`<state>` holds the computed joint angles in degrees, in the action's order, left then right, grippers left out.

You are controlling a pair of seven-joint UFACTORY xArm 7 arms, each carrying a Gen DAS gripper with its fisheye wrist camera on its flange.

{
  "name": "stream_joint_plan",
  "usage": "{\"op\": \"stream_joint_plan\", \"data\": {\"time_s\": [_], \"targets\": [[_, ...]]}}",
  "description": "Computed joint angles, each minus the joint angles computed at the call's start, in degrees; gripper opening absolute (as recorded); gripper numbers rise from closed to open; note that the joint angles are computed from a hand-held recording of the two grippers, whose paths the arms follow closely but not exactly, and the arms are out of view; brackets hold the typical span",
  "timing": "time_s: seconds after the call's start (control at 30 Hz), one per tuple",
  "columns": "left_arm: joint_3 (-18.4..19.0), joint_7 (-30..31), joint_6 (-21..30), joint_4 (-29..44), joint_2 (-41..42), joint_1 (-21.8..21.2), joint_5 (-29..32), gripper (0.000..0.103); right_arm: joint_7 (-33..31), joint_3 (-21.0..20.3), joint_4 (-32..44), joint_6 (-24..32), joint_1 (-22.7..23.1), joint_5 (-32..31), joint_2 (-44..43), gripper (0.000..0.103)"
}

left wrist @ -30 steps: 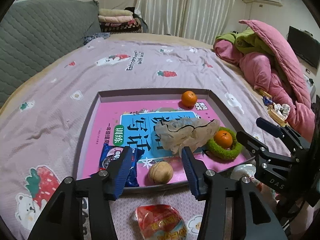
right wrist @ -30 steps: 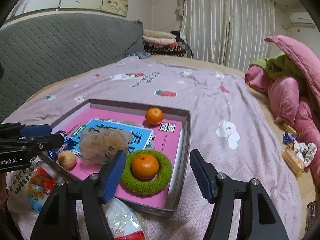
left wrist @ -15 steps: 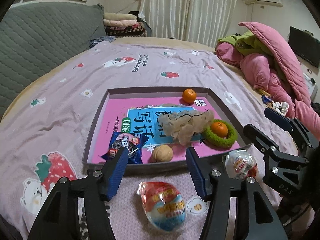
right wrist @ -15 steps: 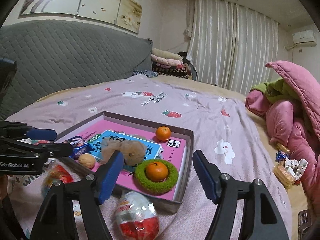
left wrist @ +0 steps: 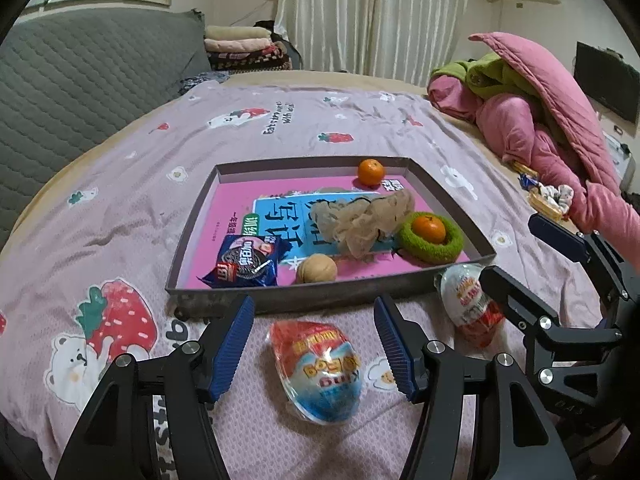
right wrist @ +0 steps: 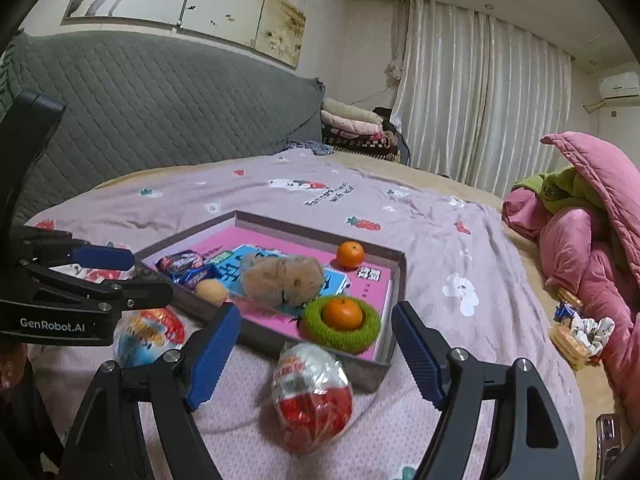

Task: Organize objects
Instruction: 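Withdraw both open tools and move them toward the two Kinder Joy eggs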

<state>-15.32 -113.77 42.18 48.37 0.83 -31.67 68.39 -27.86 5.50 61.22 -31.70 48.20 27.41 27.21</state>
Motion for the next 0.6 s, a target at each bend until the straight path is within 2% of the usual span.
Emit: {"op": "stream_joint_plan", "data": {"time_s": [0.43,0.6], "targets": [[-0.25,0.38,0.15,-0.14,1.05,-1.25,-1.71,0.064,1.73,-0.17,-2.88,1.57,0.10,0.89,-0.92,0.078],[0.09,0.16,-0.78,-0.62,1.22,-1.23,-1.99,0.064,4.45,0.51,-3.29,3.12,-1.38,-1.14,-0.95,0.078]]}}
